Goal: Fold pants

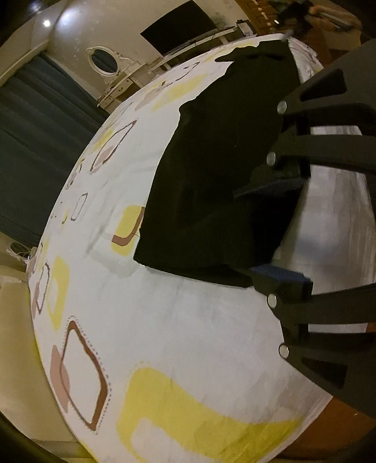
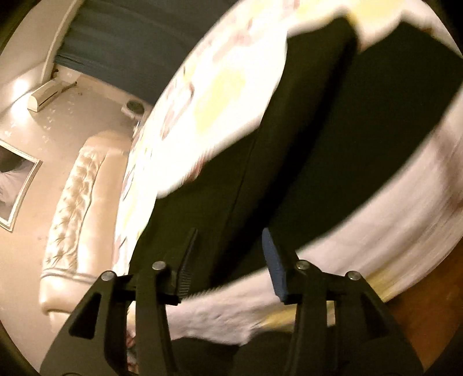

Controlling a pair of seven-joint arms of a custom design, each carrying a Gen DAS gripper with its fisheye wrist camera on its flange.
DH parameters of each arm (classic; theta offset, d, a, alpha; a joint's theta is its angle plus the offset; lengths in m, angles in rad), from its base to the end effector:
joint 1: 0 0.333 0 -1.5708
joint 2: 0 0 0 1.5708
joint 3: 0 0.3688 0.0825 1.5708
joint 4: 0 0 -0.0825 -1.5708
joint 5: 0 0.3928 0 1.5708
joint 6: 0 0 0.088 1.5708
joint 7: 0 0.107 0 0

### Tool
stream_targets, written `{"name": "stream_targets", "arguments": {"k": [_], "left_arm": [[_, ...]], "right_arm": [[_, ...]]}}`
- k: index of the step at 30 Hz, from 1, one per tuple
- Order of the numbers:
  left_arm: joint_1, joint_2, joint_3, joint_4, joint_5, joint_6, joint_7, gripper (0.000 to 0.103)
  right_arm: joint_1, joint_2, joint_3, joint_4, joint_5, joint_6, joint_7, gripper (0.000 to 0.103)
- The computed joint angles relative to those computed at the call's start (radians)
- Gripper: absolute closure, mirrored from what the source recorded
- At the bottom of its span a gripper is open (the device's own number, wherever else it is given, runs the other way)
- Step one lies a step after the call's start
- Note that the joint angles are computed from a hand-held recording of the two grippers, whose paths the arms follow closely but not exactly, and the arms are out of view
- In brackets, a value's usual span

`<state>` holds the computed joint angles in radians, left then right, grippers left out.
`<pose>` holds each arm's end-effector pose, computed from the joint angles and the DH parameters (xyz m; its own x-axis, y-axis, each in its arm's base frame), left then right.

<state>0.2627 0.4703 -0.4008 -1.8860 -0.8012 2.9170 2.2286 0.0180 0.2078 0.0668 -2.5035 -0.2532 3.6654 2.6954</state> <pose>0.6956 -0.0181 0.3619 -0.0855 -0.9231 0.3750 -0.8148 -0.1518 -0.5595 0.5255 0.0761 0.3631 -0.3488 -0.6353 -0.6890 -0.5078 0.7460 -0.4308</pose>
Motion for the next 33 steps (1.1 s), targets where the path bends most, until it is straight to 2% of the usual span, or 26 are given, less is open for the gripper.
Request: {"name": "stream_targets", "arguments": {"k": [2, 4, 5, 6, 7, 9, 10, 11, 13, 14, 15, 16, 17, 18, 19, 20, 21, 23, 24, 25, 26, 28, 29, 30, 31, 33], "left_arm": [[-0.008, -0.021, 0.0, -0.021, 0.002, 0.031, -0.003, 0.046], [-0.011, -0.039, -0.007, -0.037, -0.002, 0.064, -0.006, 0.035], [-0.014, -0.044, -0.01, -0.041, -0.003, 0.082, -0.011, 0.034], [-0.014, -0.047, -0.015, -0.045, -0.002, 0.095, -0.017, 0.032], [-0.022, -0.053, -0.012, -0.048, 0.006, 0.109, -0.034, 0.03], [-0.057, -0.055, 0.021, -0.048, 0.052, 0.121, -0.097, 0.028], [-0.077, -0.054, 0.042, -0.044, 0.083, 0.12, -0.138, 0.028], [-0.095, -0.052, 0.058, -0.04, 0.111, 0.116, -0.18, 0.028], [-0.112, -0.044, 0.071, -0.032, 0.153, 0.107, -0.24, 0.028], [-0.138, -0.04, 0.093, -0.026, 0.186, 0.1, -0.286, 0.028], [-0.15, -0.036, 0.103, -0.025, 0.211, 0.101, -0.314, 0.027], [-0.182, -0.033, 0.128, -0.023, 0.248, 0.108, -0.355, 0.026], [-0.191, -0.031, 0.133, -0.025, 0.271, 0.116, -0.374, 0.025], [-0.2, -0.028, 0.136, -0.024, 0.295, 0.121, -0.39, 0.025], [-0.206, -0.023, 0.134, -0.017, 0.317, 0.112, -0.401, 0.025], [-0.205, -0.021, 0.128, -0.016, 0.334, 0.112, -0.412, 0.025], [-0.217, -0.02, 0.133, -0.017, 0.356, 0.119, -0.431, 0.025], [-0.218, -0.016, 0.122, -0.019, 0.389, 0.132, -0.448, 0.025], [-0.22, -0.016, 0.119, -0.02, 0.407, 0.137, -0.458, 0.025], [-0.221, -0.015, 0.115, -0.022, 0.424, 0.141, -0.467, 0.025], [-0.225, -0.016, 0.114, -0.026, 0.442, 0.144, -0.478, 0.025], [-0.216, -0.012, 0.102, -0.027, 0.471, 0.136, -0.493, 0.025], [-0.213, -0.011, 0.099, -0.028, 0.483, 0.131, -0.502, 0.025], [-0.205, -0.01, 0.092, -0.03, 0.491, 0.13, -0.508, 0.025], [-0.191, -0.009, 0.079, -0.031, 0.493, 0.123, -0.51, 0.025], [-0.186, -0.008, 0.079, -0.031, 0.502, 0.114, -0.526, 0.025]], "right_arm": [[0.014, -0.062, -0.089, -0.055, 0.066, 0.006, -0.096, 0.053], [0.092, -0.117, -0.251, -0.098, 0.187, -0.045, -0.223, 0.051], [0.116, -0.122, -0.317, -0.105, 0.174, -0.061, -0.216, 0.05], [0.106, -0.116, -0.385, -0.11, 0.091, -0.075, -0.149, 0.05], [0.084, -0.107, -0.421, -0.108, 0.014, -0.09, -0.076, 0.05], [-0.015, -0.068, -0.429, -0.102, -0.134, -0.085, 0.075, 0.05], [-0.074, -0.042, -0.412, -0.096, -0.198, -0.069, 0.144, 0.05], [-0.106, -0.025, -0.402, -0.092, -0.234, -0.055, 0.181, 0.05], [-0.217, 0.033, -0.351, -0.054, -0.401, -0.009, 0.324, 0.049], [-0.245, 0.051, -0.332, -0.036, -0.454, -0.004, 0.361, 0.047], [-0.246, 0.06, -0.331, -0.025, -0.471, -0.012, 0.365, 0.046], [-0.263, 0.058, -0.306, -0.02, -0.46, -0.035, 0.333, 0.046], [-0.305, 0.046, -0.251, -0.017, -0.429, -0.074, 0.284, 0.051], [-0.32, 0.033, -0.217, -0.012, -0.415, -0.114, 0.251, 0.06], [-0.359, 0.045, -0.182, 0.006, -0.465, -0.109, 0.255, 0.084], [-0.364, 0.044, -0.169, 0.007, -0.445, -0.117, 0.218, 0.087], [-0.335, 0.028, -0.175, -0.002, -0.385, -0.135, 0.161, 0.087], [-0.232, 0.007, -0.254, -0.017, -0.258, -0.138, 0.039, 0.088], [-0.209, 0.012, -0.272, -0.025, -0.208, -0.12, -0.001, 0.088], [-0.219, 0.026, -0.269, -0.018, -0.228, -0.11, 0.025, 0.088], [-0.254, 0.037, -0.238, -0.019, -0.234, -0.102, 0.036, 0.088], [-0.301, 0.082, -0.232, -0.001, -0.329, -0.03, 0.139, 0.087], [-0.314, 0.091, -0.239, -0.003, -0.364, 0.007, 0.182, 0.086], [-0.295, 0.091, -0.26, -0.019, -0.33, 0.036, 0.189, 0.084], [-0.241, 0.071, -0.294, -0.045, -0.226, 0.025, 0.138, 0.079], [-0.066, -0.003, -0.388, -0.08, 0.124, -0.121, -0.096, 0.074]]}}
